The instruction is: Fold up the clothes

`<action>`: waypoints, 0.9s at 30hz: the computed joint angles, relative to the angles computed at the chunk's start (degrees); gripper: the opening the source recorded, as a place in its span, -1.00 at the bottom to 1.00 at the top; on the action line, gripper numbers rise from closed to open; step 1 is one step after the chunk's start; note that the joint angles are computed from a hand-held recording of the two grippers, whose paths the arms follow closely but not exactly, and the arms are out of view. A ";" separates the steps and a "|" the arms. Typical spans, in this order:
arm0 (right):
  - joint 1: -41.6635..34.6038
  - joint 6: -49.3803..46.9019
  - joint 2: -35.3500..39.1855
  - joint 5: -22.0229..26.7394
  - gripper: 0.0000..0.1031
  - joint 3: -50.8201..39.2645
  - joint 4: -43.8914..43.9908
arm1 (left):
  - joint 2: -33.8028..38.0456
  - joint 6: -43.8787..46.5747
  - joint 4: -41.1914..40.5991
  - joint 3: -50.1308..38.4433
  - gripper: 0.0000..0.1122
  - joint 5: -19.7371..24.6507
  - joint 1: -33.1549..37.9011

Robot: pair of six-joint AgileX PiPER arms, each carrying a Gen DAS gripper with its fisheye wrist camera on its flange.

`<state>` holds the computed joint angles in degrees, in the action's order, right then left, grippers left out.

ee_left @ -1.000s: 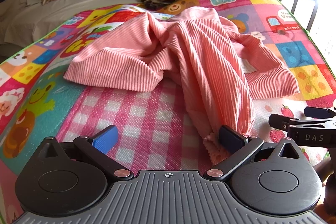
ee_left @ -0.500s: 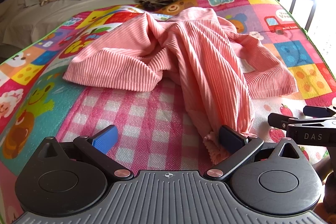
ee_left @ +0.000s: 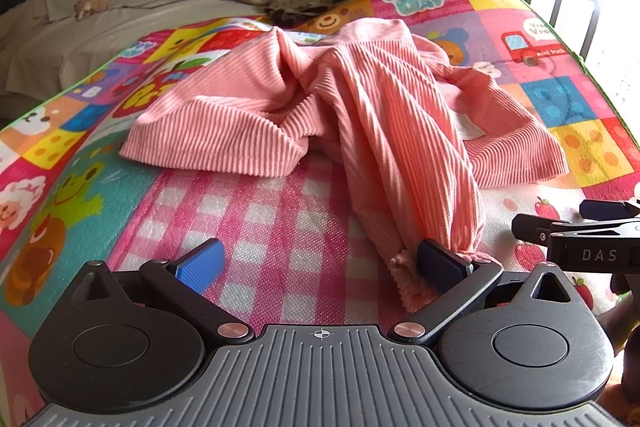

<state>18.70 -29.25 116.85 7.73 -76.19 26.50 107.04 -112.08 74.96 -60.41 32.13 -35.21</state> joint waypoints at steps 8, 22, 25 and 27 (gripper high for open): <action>0.10 -2.27 0.18 -0.75 1.00 0.24 1.92 | 0.05 -0.41 0.75 0.18 0.84 0.14 -0.13; 0.01 0.41 0.20 0.31 1.00 -0.42 -0.77 | 0.04 -3.06 3.47 1.03 0.84 0.24 -0.40; 0.07 -2.56 0.08 -0.62 1.00 0.20 2.12 | 0.03 -3.14 3.58 1.07 0.84 0.26 -0.40; 0.13 -4.92 -0.03 -1.28 1.00 0.69 4.33 | 0.06 -3.22 3.66 1.05 0.84 0.36 -0.46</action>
<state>18.82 -34.17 116.82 6.45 -75.50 30.83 107.10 -115.30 78.62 -59.36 32.49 -35.67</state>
